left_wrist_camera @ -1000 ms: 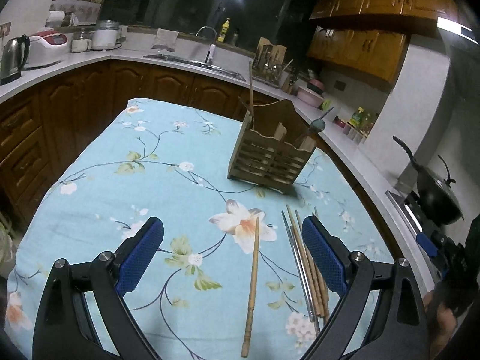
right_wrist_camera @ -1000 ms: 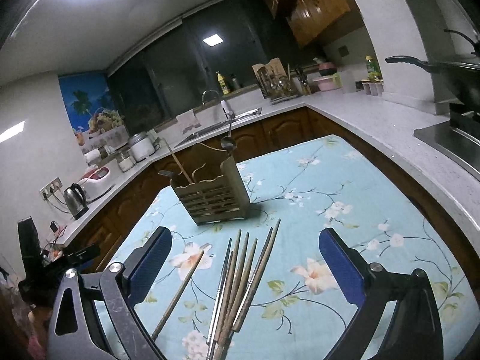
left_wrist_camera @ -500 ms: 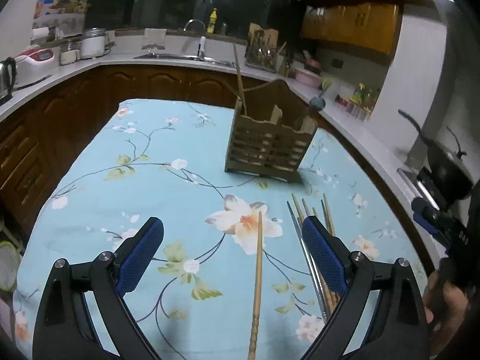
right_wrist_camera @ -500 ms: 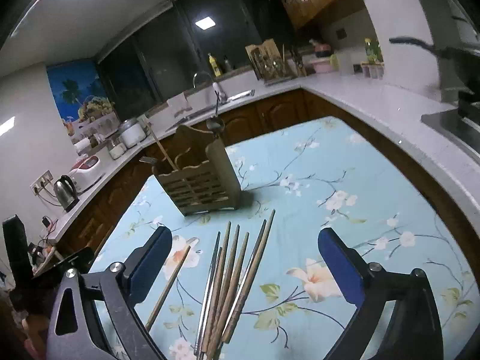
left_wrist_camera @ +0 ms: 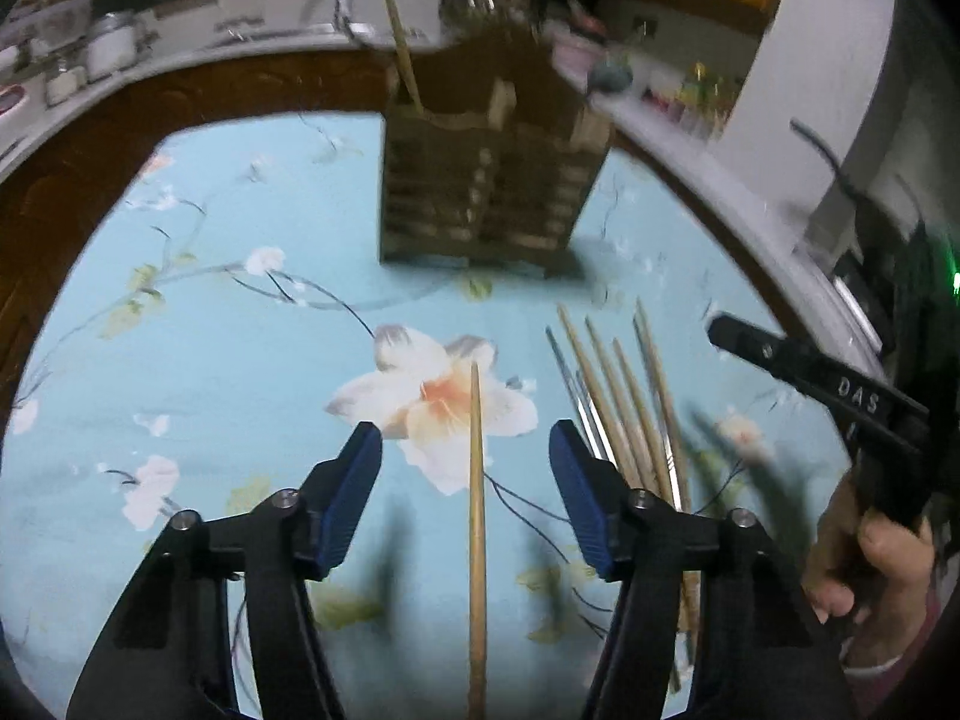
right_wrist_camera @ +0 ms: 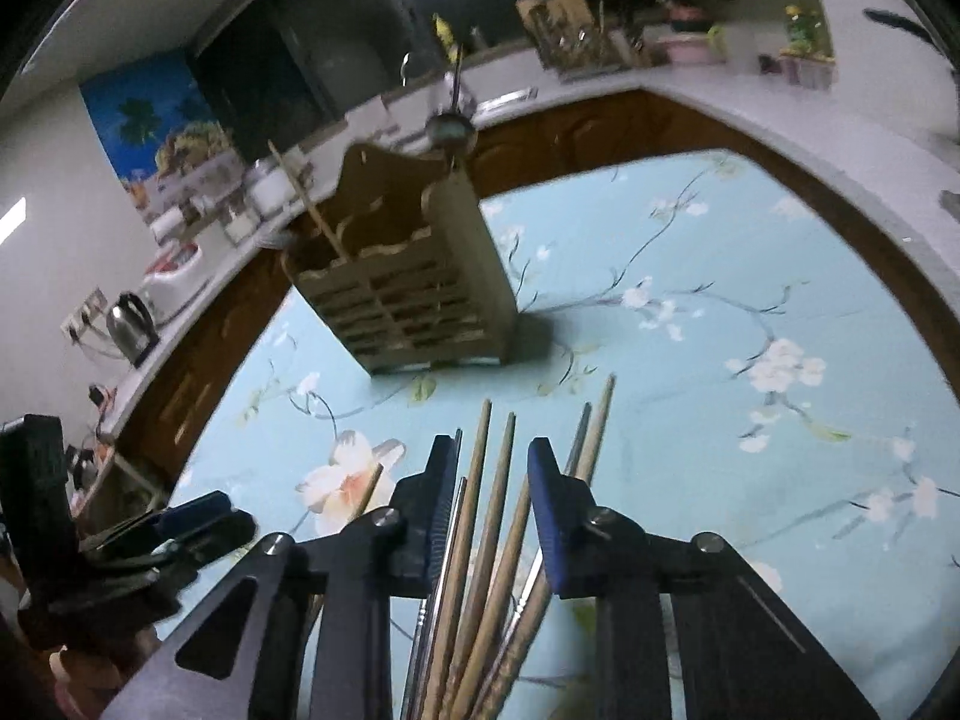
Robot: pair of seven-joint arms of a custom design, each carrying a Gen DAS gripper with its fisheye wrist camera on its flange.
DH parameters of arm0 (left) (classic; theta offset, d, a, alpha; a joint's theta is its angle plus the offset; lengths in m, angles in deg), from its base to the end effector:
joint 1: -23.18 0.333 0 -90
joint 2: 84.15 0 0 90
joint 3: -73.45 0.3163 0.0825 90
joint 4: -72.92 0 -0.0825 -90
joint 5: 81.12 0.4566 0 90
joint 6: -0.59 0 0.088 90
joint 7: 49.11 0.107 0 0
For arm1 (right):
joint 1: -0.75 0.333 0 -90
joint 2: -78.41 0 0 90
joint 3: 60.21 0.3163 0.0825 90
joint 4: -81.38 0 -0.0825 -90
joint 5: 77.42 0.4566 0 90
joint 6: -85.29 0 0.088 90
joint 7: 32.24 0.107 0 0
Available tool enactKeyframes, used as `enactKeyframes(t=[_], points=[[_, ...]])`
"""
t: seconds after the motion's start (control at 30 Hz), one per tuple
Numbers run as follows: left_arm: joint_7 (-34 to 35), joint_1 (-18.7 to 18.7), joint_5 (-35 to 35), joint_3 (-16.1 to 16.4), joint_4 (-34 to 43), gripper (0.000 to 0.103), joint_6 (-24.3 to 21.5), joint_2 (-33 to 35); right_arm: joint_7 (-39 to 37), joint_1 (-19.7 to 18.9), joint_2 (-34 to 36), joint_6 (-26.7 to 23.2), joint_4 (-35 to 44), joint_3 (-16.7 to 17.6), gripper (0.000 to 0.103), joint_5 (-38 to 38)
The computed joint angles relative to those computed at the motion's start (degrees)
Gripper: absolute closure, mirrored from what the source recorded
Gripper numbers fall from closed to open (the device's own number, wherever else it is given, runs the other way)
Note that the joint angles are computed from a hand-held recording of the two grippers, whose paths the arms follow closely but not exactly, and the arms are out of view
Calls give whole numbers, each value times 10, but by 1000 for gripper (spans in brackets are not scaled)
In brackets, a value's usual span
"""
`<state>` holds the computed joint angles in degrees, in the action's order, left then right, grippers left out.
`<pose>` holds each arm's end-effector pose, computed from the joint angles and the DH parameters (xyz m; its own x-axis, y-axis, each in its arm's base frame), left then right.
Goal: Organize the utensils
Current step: 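Grasp a bamboo chopstick with the left tool while the right tool grasps another chopstick, then lift both chopsticks and carry them toward the wooden caddy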
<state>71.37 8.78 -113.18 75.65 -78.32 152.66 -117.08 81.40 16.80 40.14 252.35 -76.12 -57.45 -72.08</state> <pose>0.4616 -0.0851 0.4552 -0.3777 -0.9038 0.2013 -0.7676 0.1841 -0.6139 0.4241 0.1380 0.4745 -0.0176 -0.9389 -0.3437 -0.7101 0.2537 -0.6568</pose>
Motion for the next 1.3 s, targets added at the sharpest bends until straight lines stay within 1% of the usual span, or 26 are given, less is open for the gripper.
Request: enactKeyframes(t=[0.03, 0.07, 0.2, 0.27, 0.3, 0.4, 0.47, 0.5, 0.6, 0.67, 0.7, 0.77, 0.8, 0.93, 1.0, 1.07, 1.13, 1.2, 1.3], points=[[0, -3, 0, 1, 9, 56, -7, 14, -7, 5, 17, -5, 11, -5, 78, 0], [-1, -3, 0, -1, 14, 57, -11, 22, -10, 4, 31, -10, 20, -4, 79, -1], [-7, 5, 10, -16, 37, 60, -25, 61, -20, 1, 72, -30, 43, -2, 82, -3], [-6, 7, 11, -23, 45, 62, -24, 77, -25, -1, 88, -38, 52, -3, 85, -4], [-7, 9, 13, -26, 49, 63, -25, 85, -22, -8, 97, -42, 57, 3, 86, -9], [-10, 14, 12, -33, 68, 71, -36, 114, -5, -29, 120, -60, 73, 21, 89, -32], [-10, 17, 15, -43, 70, 74, -23, 122, -7, -29, 139, -78, 86, 17, 90, -37], [-14, 20, 21, -48, 71, 75, -20, 124, 0, -36, 140, -62, 82, 24, 92, -49], [-27, 27, 52, -66, 68, 85, 3, 127, 18, -51, 146, -71, 89, 41, 92, -83], [-40, 30, 73, -72, 66, 96, 18, 130, 32, -61, 149, -78, 94, 55, 93, -114], [-40, 29, 75, -68, 66, 97, 19, 131, 35, -60, 149, -78, 95, 55, 93, -121], [-26, 19, 54, -51, 71, 98, 9, 134, 30, -48, 148, -73, 91, 44, 94, -117], [-25, 19, 49, -49, 73, 98, 3, 134, 27, -41, 145, -69, 88, 38, 95, -110], [4, 12, 4, -29, 65, 98, -15, 109, -18, 9, 134, -48, 76, -10, 98, -33], [27, 6, -27, -13, 59, 98, -29, 87, -23, 13, 107, -39, 62, -7, 98, -18], [38, 6, -49, -5, 51, 98, -41, 63, -27, 16, 76, -34, 48, -4, 98, -9], [53, 6, -73, 11, 42, 98, -57, 31, -31, 22, 45, -29, 37, -4, 98, 0], [64, 8, -91, 23, 35, 98, -73, 1, -29, 22, 7, -26, 24, 1, 98, 3], [72, 13, -104, 32, 27, 98, -89, -39, -26, 22, -30, -23, 15, 6, 98, 5]])
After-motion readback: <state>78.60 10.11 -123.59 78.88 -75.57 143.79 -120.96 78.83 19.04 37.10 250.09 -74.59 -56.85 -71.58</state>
